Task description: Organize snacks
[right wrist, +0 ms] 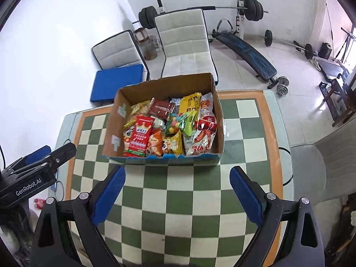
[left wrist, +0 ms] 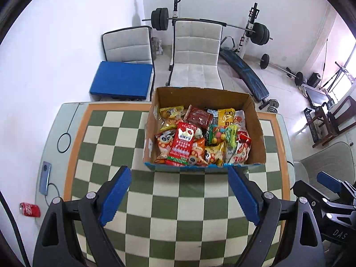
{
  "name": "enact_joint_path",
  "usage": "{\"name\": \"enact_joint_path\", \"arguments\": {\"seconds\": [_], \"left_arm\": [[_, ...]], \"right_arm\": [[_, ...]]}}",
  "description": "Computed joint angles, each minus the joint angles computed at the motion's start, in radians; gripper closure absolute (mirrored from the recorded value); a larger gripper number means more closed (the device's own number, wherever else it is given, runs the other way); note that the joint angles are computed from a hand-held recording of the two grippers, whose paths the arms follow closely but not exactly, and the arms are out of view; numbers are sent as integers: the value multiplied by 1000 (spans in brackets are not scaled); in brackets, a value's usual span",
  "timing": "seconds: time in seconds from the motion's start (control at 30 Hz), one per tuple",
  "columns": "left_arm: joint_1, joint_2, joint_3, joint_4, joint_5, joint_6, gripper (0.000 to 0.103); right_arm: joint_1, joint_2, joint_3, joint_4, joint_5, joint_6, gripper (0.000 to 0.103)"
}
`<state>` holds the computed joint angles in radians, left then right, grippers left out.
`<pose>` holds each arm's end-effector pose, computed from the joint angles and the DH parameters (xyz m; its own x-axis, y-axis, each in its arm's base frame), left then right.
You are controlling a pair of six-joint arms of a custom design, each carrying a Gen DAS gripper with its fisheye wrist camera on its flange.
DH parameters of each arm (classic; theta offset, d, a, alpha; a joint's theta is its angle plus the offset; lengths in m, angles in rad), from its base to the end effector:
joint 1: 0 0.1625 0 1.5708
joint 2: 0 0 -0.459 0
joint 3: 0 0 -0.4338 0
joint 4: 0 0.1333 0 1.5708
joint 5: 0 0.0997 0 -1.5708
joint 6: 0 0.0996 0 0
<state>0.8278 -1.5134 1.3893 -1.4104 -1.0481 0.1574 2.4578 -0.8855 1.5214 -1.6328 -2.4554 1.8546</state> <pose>-0.2395 -0.5313 0.5846 -0.5121 0.7075 -0.4870 0.7658 0.6329 0.1140 0.5696 -0.3917 0.1531 -0.6040 0.7211 0.3393 0.2540 0.5777 -0.7757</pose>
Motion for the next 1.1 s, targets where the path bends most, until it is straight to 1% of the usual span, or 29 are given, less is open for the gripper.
{"name": "enact_joint_path", "arguments": {"seconds": [0.07, 0.23, 0.4, 0.53, 0.67, 0.83, 1.0, 1.1], "left_arm": [[-9, -17, -11, 27, -2, -11, 14], [-37, -57, -27, 70, 7, -28, 14], [-76, -106, -29, 84, 16, -24, 14], [-93, -124, -49, 124, -8, -38, 14], [-112, -143, -48, 139, -12, -42, 14], [-124, -157, -32, 132, -7, -42, 14], [-123, -160, -5, 84, 9, -37, 14], [-116, -157, 13, 42, 22, -29, 14]], "right_arm": [[18, 10, -15, 3, 4, 7, 6], [64, 53, -88, 78, 6, 41, 6], [108, 91, -173, 196, 12, 89, 6], [144, 125, -243, 287, 24, 126, 6], [169, 153, -298, 351, 31, 154, 6], [186, 169, -338, 424, 30, 194, 6], [190, 184, -376, 530, -1, 259, 6], [182, 179, -369, 550, -17, 282, 6]]}}
